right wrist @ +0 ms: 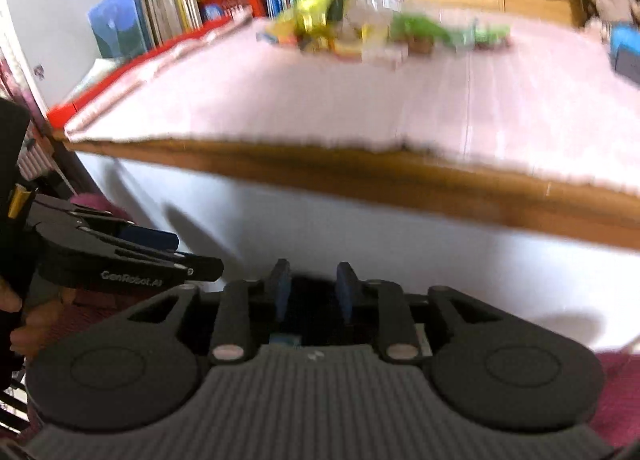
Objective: Collect trash
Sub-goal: 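Open both tools to drop the wrapper and box into the bin, then grasp the gold foil wrapper with the left tool while the right tool grasps the green plastic strip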
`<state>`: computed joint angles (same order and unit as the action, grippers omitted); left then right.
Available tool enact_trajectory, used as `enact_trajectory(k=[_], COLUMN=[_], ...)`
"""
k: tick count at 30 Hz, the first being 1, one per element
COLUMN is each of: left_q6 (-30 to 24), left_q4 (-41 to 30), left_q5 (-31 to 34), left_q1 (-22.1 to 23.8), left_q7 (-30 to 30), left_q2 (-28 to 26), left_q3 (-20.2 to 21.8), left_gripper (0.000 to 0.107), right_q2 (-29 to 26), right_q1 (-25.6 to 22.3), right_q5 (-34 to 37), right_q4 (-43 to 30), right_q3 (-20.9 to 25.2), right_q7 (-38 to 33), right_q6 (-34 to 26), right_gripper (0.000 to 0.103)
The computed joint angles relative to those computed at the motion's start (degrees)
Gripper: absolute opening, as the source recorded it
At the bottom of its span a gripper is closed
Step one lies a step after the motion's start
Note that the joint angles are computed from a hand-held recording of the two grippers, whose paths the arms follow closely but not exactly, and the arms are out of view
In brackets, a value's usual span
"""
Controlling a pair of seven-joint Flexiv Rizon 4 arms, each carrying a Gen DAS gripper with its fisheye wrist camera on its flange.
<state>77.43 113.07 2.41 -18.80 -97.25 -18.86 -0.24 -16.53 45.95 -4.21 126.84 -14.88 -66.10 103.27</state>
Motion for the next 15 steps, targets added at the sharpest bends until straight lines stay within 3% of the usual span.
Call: enact_trajectory(k=[6, 11, 15], left_q6=[8.0, 11.4, 13.7], left_q4=[-0.3, -5.5, -11.7], left_q5=[-2.3, -0.9, -1.5], left_q1=[1.0, -2.4, -3.8], left_q7=[1.3, -2.1, -3.6], left_q2=[0.5, -2.5, -6.8], left_q3=[-1.3, 3.7, 6.3], left_gripper=[0.070, 0.075, 0.077], right_q2=[-1.1, -5.3, -9.3], right_q1=[6.0, 12.6, 13.2], right_q5=[5.3, 12.0, 15.1], right_q4=[-2.7, -7.2, -12.5], right_q3=[-7.7, -16.4, -19.5], right_q7=[-4.6, -8.9, -10.1], right_q6=[4.4, 6.3, 5.2], right_gripper=[0.053, 0.058, 0.063])
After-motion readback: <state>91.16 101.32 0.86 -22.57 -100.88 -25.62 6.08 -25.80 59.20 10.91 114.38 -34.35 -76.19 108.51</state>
